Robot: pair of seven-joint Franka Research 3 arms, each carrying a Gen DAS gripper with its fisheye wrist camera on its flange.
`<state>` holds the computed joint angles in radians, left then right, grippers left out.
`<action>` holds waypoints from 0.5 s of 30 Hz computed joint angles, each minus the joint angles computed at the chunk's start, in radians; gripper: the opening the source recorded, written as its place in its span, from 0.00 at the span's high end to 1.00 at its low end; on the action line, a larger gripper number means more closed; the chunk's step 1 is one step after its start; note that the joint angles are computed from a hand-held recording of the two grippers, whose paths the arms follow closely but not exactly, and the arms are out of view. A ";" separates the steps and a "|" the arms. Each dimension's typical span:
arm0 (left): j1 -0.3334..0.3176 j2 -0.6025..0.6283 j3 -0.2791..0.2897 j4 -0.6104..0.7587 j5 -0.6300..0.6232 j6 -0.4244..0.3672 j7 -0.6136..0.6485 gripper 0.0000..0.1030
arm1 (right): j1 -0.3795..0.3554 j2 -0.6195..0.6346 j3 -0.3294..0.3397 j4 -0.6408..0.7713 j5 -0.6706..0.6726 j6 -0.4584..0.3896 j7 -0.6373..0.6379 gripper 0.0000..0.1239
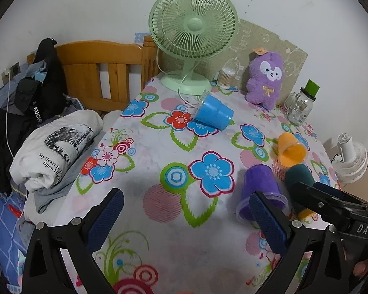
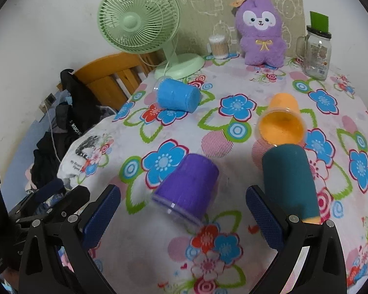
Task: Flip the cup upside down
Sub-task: 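Move the right gripper toward the purple cup lying on its side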
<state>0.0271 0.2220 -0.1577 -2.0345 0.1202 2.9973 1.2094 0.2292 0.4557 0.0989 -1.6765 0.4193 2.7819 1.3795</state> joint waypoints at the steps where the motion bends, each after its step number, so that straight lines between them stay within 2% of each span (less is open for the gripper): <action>1: -0.004 0.009 0.006 0.010 0.006 -0.005 -0.008 0.00 | 0.007 0.017 -0.009 0.024 -0.012 -0.013 0.012 0.17; 5: 0.031 0.058 -0.030 0.065 -0.046 -0.037 0.042 0.00 | 0.023 0.092 -0.036 0.128 -0.066 -0.068 0.059 0.17; 12: 0.017 0.099 0.004 0.101 -0.027 -0.060 -0.003 0.00 | 0.048 0.223 -0.071 0.314 -0.154 -0.202 0.131 0.17; 15: 0.015 0.105 0.011 0.105 -0.012 -0.067 -0.016 0.00 | 0.032 0.278 -0.049 0.398 -0.152 -0.269 0.128 0.18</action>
<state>0.0425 0.3271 -0.1466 -1.9298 0.1079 2.9302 1.1931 0.2616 0.7339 0.0504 -1.2782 0.2676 2.5124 1.5072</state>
